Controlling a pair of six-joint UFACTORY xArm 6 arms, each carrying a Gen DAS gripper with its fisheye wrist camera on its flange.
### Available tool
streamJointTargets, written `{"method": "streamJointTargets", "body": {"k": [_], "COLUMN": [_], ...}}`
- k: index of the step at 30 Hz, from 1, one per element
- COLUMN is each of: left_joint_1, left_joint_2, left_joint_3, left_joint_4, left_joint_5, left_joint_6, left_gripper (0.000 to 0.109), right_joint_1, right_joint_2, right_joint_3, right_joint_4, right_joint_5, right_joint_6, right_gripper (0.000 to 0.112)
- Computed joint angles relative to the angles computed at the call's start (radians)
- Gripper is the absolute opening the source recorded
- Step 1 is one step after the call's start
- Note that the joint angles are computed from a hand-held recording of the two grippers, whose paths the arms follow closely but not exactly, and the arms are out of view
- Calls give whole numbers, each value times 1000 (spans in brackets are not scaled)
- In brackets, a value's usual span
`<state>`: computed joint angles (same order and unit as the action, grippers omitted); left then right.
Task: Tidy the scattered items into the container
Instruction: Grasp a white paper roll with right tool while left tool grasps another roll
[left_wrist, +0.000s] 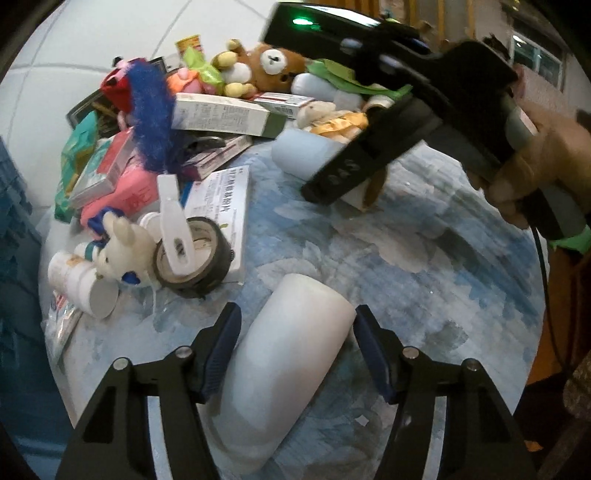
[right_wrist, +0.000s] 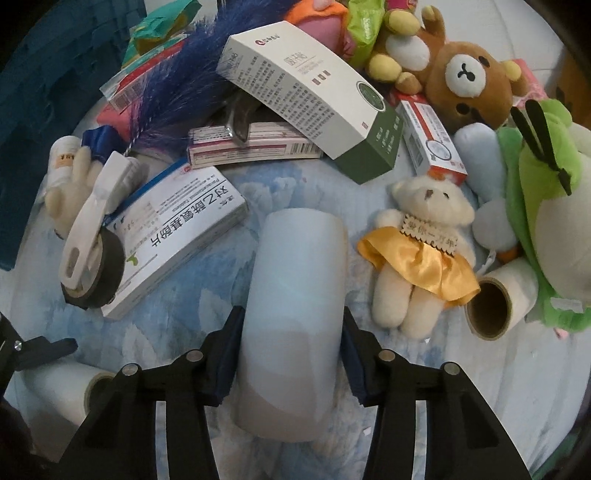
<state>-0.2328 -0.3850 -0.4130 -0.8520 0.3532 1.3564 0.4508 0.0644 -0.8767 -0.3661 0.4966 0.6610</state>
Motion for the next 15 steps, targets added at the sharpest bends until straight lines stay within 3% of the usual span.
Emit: {"method": "streamJointTargets", "body": {"k": [6, 15], "left_joint_1": [5, -42], "left_joint_2": [10, -8], "left_joint_3": [4, 47], "left_joint_4": [-44, 57], "left_joint_5": [-55, -183], "left_joint_6": [-115, -478], "left_gripper": [59, 54], "right_joint_1": [-8, -29], "right_joint_2": [-77, -221], "right_joint_3": [78, 167], "right_joint_4": [-94, -123], "right_joint_5": [-25, -49], "right_joint_6": [72, 74], "right_gripper": [47, 47]}}
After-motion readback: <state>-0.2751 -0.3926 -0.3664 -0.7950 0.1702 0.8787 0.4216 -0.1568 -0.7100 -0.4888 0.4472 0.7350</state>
